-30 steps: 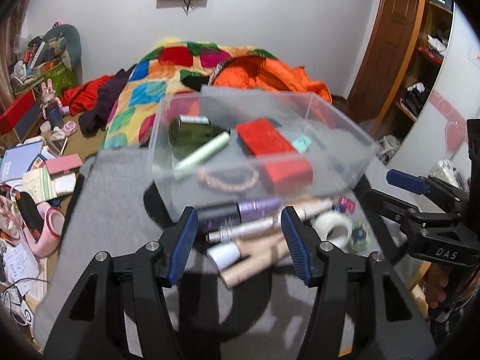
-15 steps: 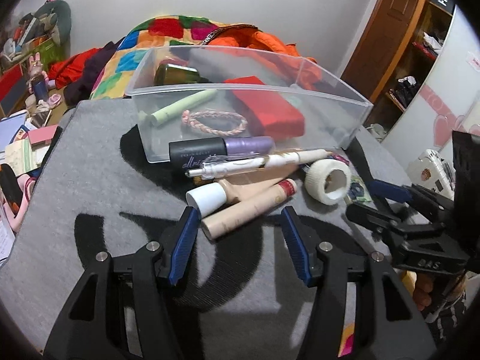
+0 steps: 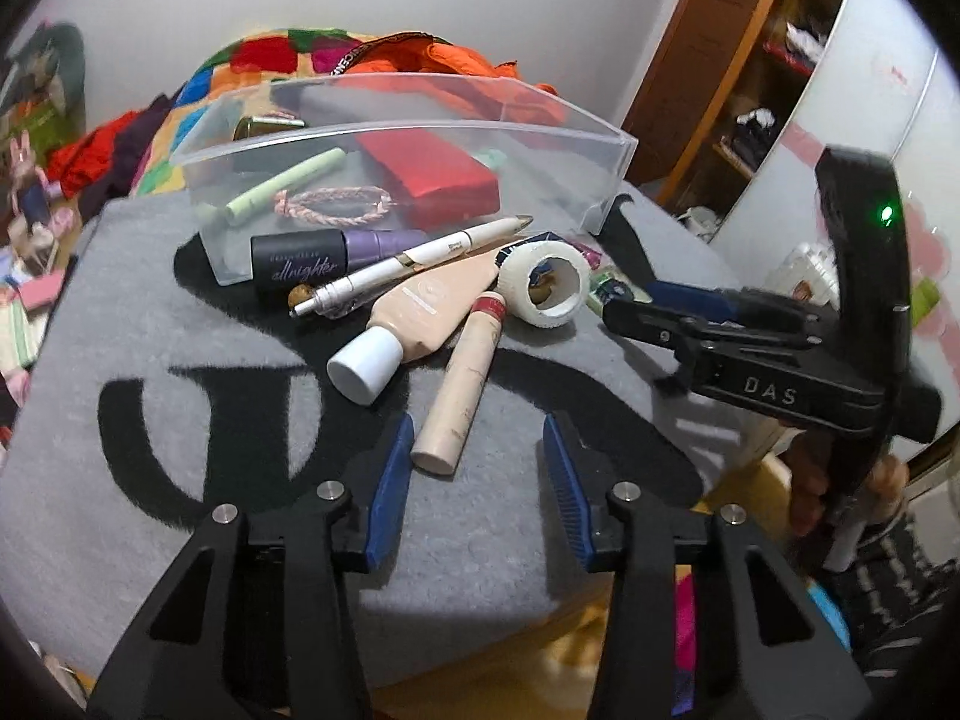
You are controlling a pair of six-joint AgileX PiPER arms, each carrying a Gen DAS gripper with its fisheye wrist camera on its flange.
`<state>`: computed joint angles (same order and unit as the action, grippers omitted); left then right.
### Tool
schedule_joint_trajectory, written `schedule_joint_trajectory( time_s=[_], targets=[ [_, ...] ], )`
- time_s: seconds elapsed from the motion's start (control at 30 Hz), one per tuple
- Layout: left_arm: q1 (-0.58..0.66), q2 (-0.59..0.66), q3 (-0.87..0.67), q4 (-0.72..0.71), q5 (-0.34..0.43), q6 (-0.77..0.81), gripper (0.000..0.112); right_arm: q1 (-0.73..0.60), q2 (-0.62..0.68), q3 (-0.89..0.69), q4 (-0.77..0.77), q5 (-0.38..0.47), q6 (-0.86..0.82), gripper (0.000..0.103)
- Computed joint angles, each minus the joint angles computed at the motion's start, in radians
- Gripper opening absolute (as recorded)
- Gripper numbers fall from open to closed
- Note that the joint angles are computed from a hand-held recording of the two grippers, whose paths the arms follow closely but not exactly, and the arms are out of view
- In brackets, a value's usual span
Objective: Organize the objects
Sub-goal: 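Grasp the beige cosmetic tube with the left tool while the right grasps the small green card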
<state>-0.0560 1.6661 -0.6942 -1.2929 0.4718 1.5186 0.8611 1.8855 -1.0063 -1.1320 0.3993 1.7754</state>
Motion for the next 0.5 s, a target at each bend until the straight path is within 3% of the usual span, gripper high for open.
schedule_joint_trajectory(
  time_s=[0.13,0.27,0.3,0.37,0.4,0.5],
  targets=[
    [-0.037,0.033,-0.047,0.017,-0.019,-0.039,0.044,-0.003,0.009,-0.013,0.005,0.003,-0.014,0.046],
    [-0.078,0.067,-0.075,-0.006,-0.061,-0.033,0.037,-0.003,0.015,-0.016,-0.015,0.003,0.01,0.046],
    [-0.085,0.072,-0.078,-0.028,-0.072,-0.016,0.031,0.0,0.017,-0.016,-0.029,0.008,0.026,0.045],
    [-0.107,0.078,-0.074,-0.084,-0.119,0.02,0.02,0.004,0.02,-0.015,-0.045,0.016,0.041,0.035],
    [-0.114,0.074,-0.064,-0.129,-0.139,0.06,0.017,0.004,0.018,-0.012,-0.053,0.012,0.048,0.024],
    [-0.115,0.055,-0.035,-0.205,-0.151,0.13,0.014,0.0,0.001,0.012,-0.095,-0.009,0.096,0.022]
  ],
)
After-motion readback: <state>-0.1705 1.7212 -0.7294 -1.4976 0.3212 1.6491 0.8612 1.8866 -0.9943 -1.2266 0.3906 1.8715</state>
